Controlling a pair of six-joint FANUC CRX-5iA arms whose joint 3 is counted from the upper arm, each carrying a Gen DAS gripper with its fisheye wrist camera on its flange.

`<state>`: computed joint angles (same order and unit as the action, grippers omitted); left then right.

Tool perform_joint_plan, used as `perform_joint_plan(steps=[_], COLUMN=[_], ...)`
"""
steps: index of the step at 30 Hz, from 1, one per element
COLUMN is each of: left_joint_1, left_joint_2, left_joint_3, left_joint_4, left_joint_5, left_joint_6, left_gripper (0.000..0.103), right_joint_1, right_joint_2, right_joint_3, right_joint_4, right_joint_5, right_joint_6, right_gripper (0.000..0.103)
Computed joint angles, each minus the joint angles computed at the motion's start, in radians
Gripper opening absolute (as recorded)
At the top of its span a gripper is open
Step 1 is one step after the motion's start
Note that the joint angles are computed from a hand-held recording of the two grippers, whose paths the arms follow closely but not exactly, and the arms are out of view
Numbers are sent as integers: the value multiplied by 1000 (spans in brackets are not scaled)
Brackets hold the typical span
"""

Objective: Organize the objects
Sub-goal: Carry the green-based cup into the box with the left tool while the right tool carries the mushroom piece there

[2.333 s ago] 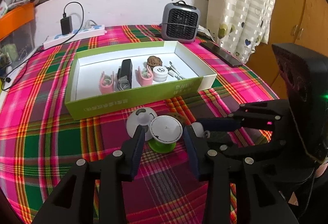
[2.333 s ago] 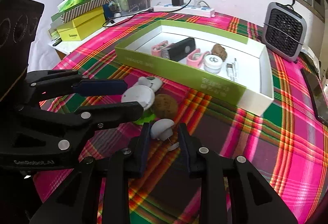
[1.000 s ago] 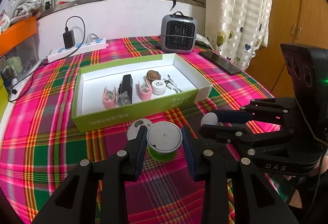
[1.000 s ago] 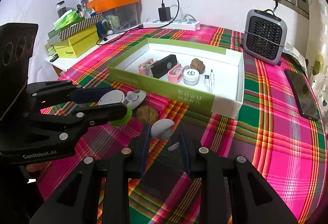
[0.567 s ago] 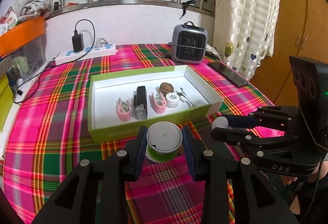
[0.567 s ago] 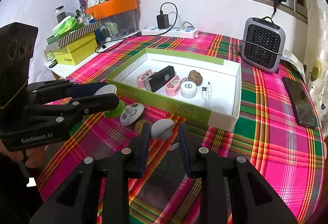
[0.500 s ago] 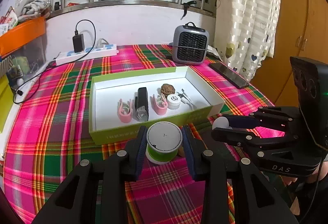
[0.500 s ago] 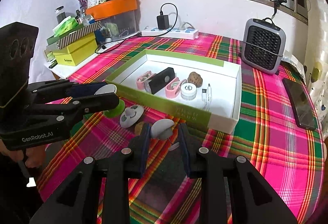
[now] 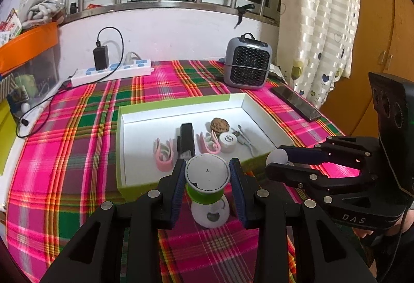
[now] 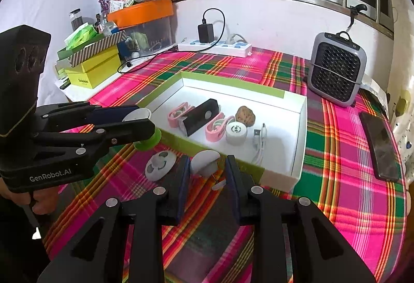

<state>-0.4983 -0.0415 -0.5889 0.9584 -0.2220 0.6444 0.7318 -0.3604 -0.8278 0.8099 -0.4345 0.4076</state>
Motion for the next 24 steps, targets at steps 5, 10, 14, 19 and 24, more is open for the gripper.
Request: perform_joint_plan(steps=[5, 10, 14, 19, 24], left_joint_1=[15, 34, 52, 78, 97], left_joint_2=[20, 41, 64, 97, 118], left_joint_3=[30, 60, 87, 128, 159], left_joint_4=[-28, -66, -112, -207, -302], left_joint_5=[2, 6, 3, -13, -20], left_joint_6=[27, 65, 109, 200, 295], left_gripper=[32, 32, 32, 32, 32], right_joint_1=[-28, -55, -76, -99, -111], right_joint_2=[27, 54, 76, 109, 140], right_joint_3=[22, 41, 58, 80, 102], right_joint_4=[-2, -3, -14, -54, -112], right_joint_5=[20, 37, 45, 58, 59], right_joint_6=[29, 48, 71, 116, 166], right_gripper=[29, 29, 29, 29, 29])
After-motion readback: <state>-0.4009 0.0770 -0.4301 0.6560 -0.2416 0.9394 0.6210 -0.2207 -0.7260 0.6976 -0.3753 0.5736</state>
